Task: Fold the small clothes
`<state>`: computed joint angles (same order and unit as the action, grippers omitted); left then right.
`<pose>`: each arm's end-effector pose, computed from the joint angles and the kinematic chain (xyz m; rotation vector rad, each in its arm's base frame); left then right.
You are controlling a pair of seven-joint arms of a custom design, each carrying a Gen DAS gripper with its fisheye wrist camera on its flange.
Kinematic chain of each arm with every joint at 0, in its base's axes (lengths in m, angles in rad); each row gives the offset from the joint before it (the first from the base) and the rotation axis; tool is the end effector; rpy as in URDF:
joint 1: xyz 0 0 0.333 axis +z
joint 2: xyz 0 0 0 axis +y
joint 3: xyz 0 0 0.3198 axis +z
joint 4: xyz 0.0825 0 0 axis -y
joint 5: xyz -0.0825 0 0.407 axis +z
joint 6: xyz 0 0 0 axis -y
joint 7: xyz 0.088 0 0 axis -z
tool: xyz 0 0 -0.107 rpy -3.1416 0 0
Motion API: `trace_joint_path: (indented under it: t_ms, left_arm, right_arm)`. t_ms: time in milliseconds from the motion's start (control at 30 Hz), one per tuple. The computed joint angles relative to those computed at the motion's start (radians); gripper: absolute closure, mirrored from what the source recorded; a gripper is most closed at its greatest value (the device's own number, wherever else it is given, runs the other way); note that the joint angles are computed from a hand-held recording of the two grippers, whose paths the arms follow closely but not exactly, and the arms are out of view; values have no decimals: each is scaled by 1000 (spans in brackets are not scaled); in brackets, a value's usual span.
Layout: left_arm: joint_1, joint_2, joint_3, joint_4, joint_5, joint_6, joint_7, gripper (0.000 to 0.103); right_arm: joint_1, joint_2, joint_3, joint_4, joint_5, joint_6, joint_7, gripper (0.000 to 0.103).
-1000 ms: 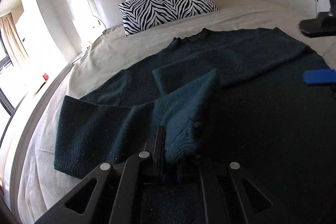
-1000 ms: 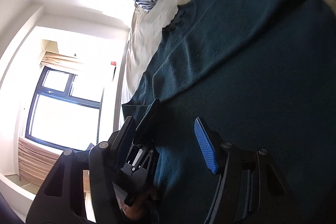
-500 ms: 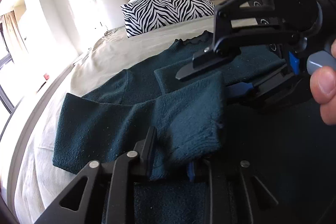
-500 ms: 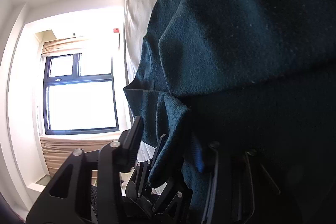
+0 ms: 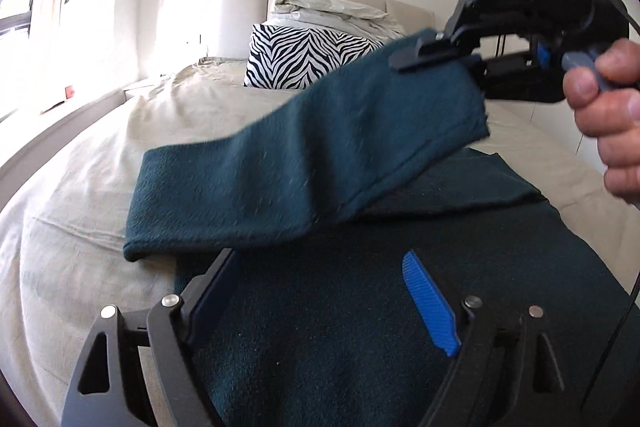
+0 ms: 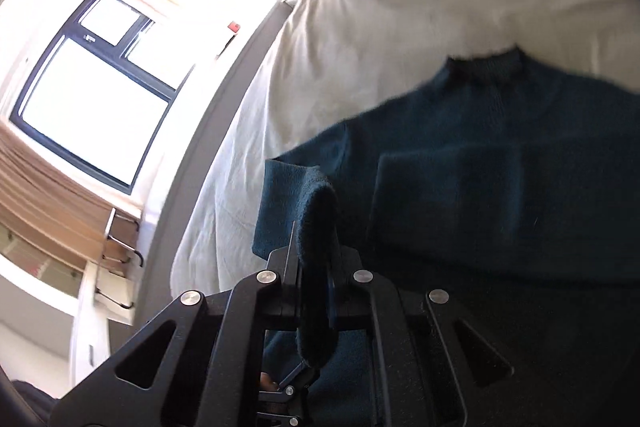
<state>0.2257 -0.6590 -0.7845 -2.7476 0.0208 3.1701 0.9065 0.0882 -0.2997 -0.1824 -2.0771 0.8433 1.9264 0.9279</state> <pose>0.3594 -0.2371 0.4546 -1.6310 1.6719 -0.9950 0.5100 -0.0056 0.5903 -1.8403 1.3575 0.2855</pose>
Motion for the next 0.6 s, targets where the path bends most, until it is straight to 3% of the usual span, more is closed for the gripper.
trace_joint_path:
  t_ms: [233,367,600]
  left_arm:
    - [-32,58,57,9,-6,3,30,17]
    - [-57,90,90,17,-16,-13,37,18]
    - [-145,86,198,-7,-54,-5,48,18]
  right_arm:
    - [-82,202,3,153,-121,64,126,96]
    - [-173,307,-3,197,-72,34,164,96]
    - [-246,310,25,156,-61,40,144,96]
